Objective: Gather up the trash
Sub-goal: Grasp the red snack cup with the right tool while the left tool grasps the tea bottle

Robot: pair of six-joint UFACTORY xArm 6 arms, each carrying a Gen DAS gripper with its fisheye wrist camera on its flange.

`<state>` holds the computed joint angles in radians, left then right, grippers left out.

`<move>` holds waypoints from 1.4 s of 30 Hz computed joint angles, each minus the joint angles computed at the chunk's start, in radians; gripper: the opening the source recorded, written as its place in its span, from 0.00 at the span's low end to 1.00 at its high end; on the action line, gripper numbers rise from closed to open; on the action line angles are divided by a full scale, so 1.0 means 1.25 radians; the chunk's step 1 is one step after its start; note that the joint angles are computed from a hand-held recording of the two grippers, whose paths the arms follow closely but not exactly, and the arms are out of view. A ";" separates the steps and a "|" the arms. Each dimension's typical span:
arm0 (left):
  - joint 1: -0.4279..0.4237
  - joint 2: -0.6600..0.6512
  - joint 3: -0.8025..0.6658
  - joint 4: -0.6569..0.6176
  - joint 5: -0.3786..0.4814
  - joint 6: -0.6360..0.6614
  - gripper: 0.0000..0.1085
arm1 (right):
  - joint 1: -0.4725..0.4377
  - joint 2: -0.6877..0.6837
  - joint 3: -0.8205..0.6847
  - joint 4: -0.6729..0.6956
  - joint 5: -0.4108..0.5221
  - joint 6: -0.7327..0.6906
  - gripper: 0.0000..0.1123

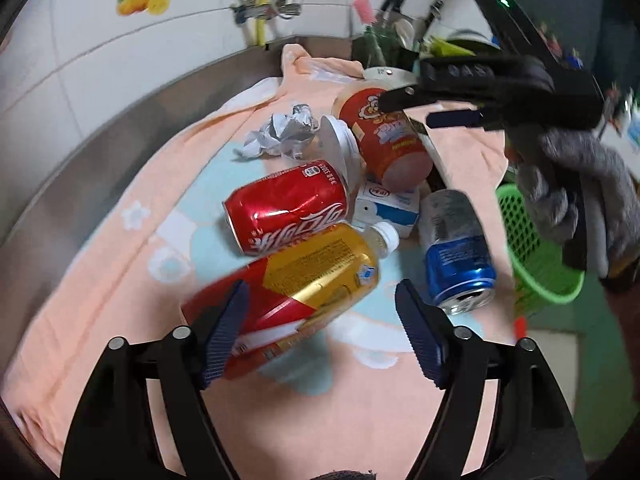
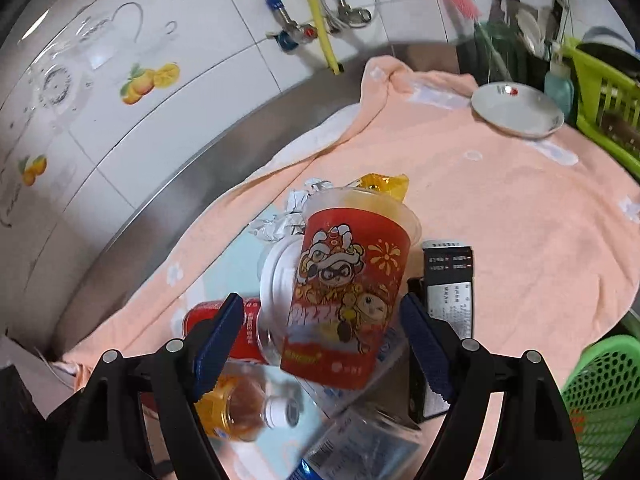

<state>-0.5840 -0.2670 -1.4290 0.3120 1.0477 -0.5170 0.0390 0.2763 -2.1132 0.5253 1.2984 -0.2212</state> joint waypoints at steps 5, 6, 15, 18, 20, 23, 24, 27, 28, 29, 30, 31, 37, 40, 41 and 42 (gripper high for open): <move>0.014 0.006 0.000 -0.006 0.005 0.031 0.71 | 0.008 0.023 -0.021 -0.018 0.003 0.014 0.66; 0.016 -0.001 0.011 -0.012 -0.006 0.033 0.71 | 0.009 0.024 -0.021 -0.018 0.003 0.017 0.66; 0.020 -0.020 0.038 -0.006 -0.011 0.052 0.72 | 0.015 0.034 -0.028 -0.037 -0.003 0.036 0.61; 0.022 -0.019 0.036 -0.016 -0.013 0.095 0.73 | 0.019 0.026 -0.019 -0.048 -0.005 0.025 0.61; 0.021 -0.011 0.029 -0.018 -0.011 0.135 0.74 | 0.019 0.030 -0.025 -0.045 0.000 0.027 0.61; 0.019 0.016 0.003 -0.013 0.009 0.196 0.75 | 0.022 0.042 -0.040 -0.056 0.005 0.038 0.61; 0.019 0.027 -0.008 -0.003 0.018 0.204 0.75 | 0.024 0.047 -0.045 -0.059 0.006 0.041 0.61; 0.029 0.047 -0.032 -0.028 0.027 0.251 0.75 | 0.025 0.069 -0.072 -0.061 0.024 0.051 0.61; 0.035 0.053 -0.039 -0.044 0.029 0.277 0.76 | 0.026 0.075 -0.080 -0.065 0.030 0.055 0.61; 0.037 0.057 -0.043 -0.053 0.032 0.292 0.76 | 0.026 0.081 -0.085 -0.067 0.034 0.057 0.61; 0.040 0.060 -0.049 -0.059 0.037 0.305 0.76 | 0.025 0.082 -0.083 -0.063 0.032 0.059 0.61; 0.044 0.067 -0.057 -0.072 0.045 0.323 0.77 | 0.024 0.083 -0.081 -0.059 0.031 0.059 0.61; 0.067 0.111 -0.105 -0.108 0.102 0.404 0.77 | 0.015 0.083 -0.073 -0.039 0.024 0.062 0.60; 0.076 0.126 -0.122 -0.117 0.120 0.431 0.77 | 0.008 0.101 -0.100 -0.016 0.045 0.060 0.60; 0.078 0.128 -0.126 -0.121 0.126 0.438 0.77 | 0.009 0.105 -0.105 -0.016 0.047 0.059 0.60; 0.083 0.130 -0.129 -0.130 0.129 0.450 0.77 | 0.013 0.103 -0.103 -0.025 0.039 0.057 0.60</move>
<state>-0.4806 -0.1040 -1.5901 0.1498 1.2093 0.0459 0.0553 0.4047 -2.2420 0.4935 1.3466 -0.1495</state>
